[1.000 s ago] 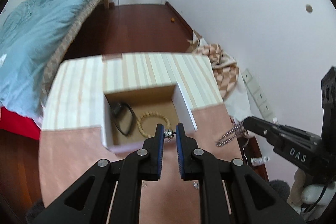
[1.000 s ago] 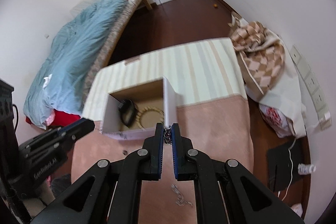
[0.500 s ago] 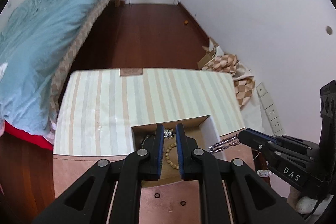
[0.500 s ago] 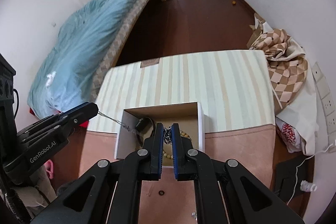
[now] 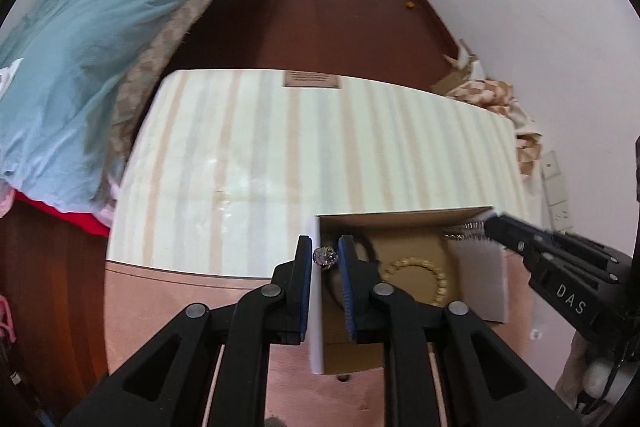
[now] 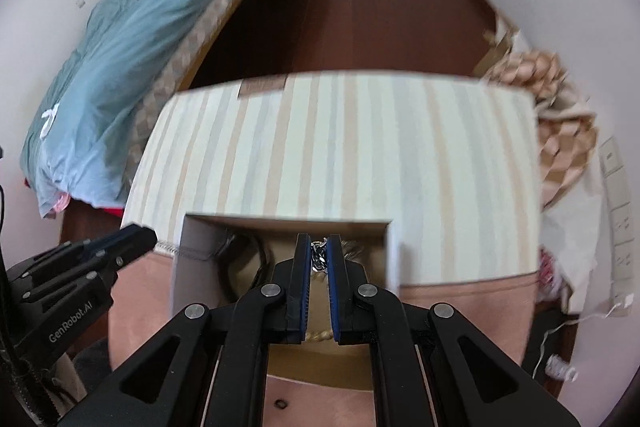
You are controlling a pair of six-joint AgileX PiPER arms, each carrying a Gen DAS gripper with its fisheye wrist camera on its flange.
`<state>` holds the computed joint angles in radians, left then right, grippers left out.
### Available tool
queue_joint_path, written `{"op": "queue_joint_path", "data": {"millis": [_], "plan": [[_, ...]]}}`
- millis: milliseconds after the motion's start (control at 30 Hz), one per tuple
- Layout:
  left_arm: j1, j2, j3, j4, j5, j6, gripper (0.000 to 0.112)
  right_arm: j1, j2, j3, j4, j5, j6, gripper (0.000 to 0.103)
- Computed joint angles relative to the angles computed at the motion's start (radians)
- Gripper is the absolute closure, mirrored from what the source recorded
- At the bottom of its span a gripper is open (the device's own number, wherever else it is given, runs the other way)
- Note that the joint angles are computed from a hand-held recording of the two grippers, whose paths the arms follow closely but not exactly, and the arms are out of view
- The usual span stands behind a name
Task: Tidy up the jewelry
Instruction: 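Lower the chain bracelet into the box with the right tool while the left tool releases the necklace there, then lift both open tools out of the white box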
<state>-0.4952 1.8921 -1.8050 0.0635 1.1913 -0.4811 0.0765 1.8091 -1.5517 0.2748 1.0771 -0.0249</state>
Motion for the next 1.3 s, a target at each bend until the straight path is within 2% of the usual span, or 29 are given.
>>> {"op": "queue_joint_path", "data": {"millis": [67, 100, 133, 167, 200, 233, 333, 433, 467, 567, 600, 633, 767, 933, 1300], "plan": [[-0.002, -0.01, 0.011, 0.029, 0.003, -0.014, 0.075, -0.014, 0.029, -0.017, 0.052, 0.053, -0.03, 0.094], [-0.005, -0.014, 0.015, 0.054, 0.006, -0.033, 0.052, -0.013, 0.029, -0.011, 0.06, 0.062, -0.035, 0.093], [-0.002, -0.016, 0.016, 0.063, 0.002, -0.037, 0.041, -0.015, 0.022, 0.001, 0.058, 0.066, -0.032, 0.085], [-0.002, -0.032, 0.037, 0.073, -0.016, -0.045, 0.041, -0.015, 0.016, 0.01, 0.058, 0.062, -0.031, 0.071], [0.0, -0.029, 0.031, 0.077, -0.013, -0.046, 0.041, -0.024, 0.004, 0.026, 0.063, 0.059, -0.033, 0.064], [-0.001, -0.03, 0.029, 0.083, -0.005, -0.051, 0.041, -0.027, -0.002, 0.034, 0.063, 0.057, -0.029, 0.052], [-0.015, -0.044, 0.046, 0.117, -0.006, -0.066, 0.038, -0.025, -0.052, 0.087, 0.003, 0.027, -0.003, 0.045], [-0.047, -0.062, 0.075, 0.176, -0.013, -0.093, 0.023, -0.001, -0.101, 0.141, -0.079, -0.018, 0.042, 0.019], [-0.058, -0.071, 0.092, 0.192, -0.021, -0.105, 0.023, 0.009, -0.12, 0.163, -0.108, -0.034, 0.057, 0.016], [-0.082, -0.089, 0.133, 0.225, -0.03, -0.142, 0.023, 0.045, -0.181, 0.234, -0.213, -0.078, 0.125, 0.013], [-0.088, -0.092, 0.142, 0.23, -0.032, -0.15, 0.019, 0.054, -0.195, 0.25, -0.244, -0.087, 0.149, 0.01], [-0.096, -0.102, 0.163, 0.239, -0.041, -0.163, 0.009, 0.066, -0.218, 0.278, -0.28, -0.102, 0.179, 0.006], [-0.138, -0.142, 0.237, 0.292, -0.058, -0.227, 0.009, 0.086, -0.264, 0.329, -0.345, -0.113, 0.236, 0.005], [-0.165, -0.177, 0.298, 0.285, -0.071, -0.266, 0.009, 0.089, -0.311, 0.379, -0.37, -0.122, 0.264, 0.004], [-0.226, -0.241, 0.339, 0.295, -0.062, -0.325, 0.009, 0.11, -0.406, 0.435, -0.41, -0.103, 0.299, 0.004]]}}
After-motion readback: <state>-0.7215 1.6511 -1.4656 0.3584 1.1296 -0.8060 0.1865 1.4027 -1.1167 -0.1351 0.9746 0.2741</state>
